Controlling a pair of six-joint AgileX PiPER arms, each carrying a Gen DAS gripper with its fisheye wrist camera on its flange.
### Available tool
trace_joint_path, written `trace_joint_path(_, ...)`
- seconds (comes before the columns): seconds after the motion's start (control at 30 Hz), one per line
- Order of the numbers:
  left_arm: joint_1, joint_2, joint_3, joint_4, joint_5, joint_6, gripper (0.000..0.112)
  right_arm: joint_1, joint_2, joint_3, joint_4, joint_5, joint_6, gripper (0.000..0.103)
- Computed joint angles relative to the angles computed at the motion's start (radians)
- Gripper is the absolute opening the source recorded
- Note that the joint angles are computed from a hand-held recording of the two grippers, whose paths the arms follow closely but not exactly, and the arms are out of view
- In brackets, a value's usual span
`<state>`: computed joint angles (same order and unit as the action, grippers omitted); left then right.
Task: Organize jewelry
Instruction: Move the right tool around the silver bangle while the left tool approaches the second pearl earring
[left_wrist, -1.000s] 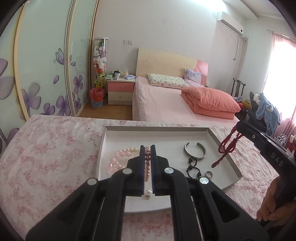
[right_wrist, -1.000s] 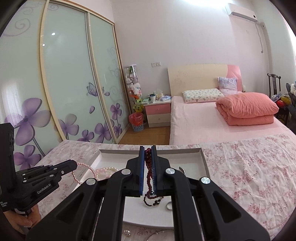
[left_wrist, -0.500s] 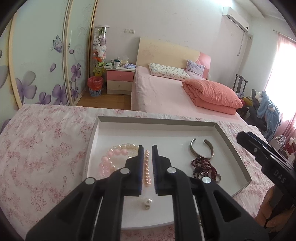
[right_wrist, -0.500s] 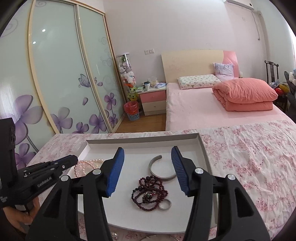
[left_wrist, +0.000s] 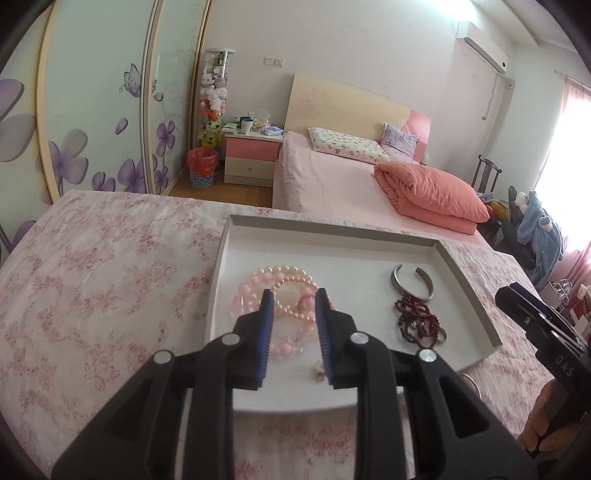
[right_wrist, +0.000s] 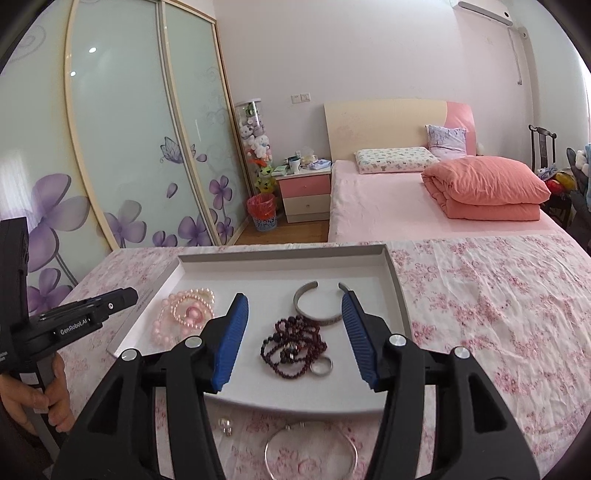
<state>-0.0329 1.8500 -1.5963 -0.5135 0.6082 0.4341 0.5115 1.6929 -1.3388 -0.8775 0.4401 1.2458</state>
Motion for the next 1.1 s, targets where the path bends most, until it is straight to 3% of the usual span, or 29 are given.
trace_joint_path(0.2,0.014,-0.081,0.144,-0.067,-0.012,0.104,0.028,0.032,-0.057,0.097,0.055,0.035,-0.038,0.054)
trace_joint_path(0.4,0.033,-0.135,0.26,-0.095,-0.014,0.173,0.034,0.046,-0.067,0.141,0.26,0.09,-0.209,0.055)
trace_joint_path(0.47,0.039,-0.143,0.276,-0.092,-0.015,0.176,0.035,0.058,-0.06,0.146,0.291,0.114,-0.247,0.06)
trace_joint_path(0.53,0.046,-0.147,0.288,-0.09,-0.016,0.173,0.038,0.074,-0.048,0.139,0.298,0.14,-0.265,0.073)
trace_joint_path(0.63,0.055,-0.149,0.293,-0.096,-0.012,0.175,0.041,0.083,-0.014,0.102,0.322,0.176,-0.308,0.079)
trace_joint_path(0.83,0.058,-0.161,0.315,-0.103,-0.016,0.187,0.048,0.067,0.069,0.018,0.382,0.24,-0.385,0.08)
trace_joint_path(1.0,0.061,-0.155,0.316,-0.095,-0.015,0.18,0.048,0.062,0.086,0.001,0.382,0.24,-0.386,0.081)
trace_joint_path(1.1,0.065,-0.147,0.311,-0.093,-0.011,0.177,0.048,0.061,0.084,0.007,0.372,0.228,-0.383,0.075)
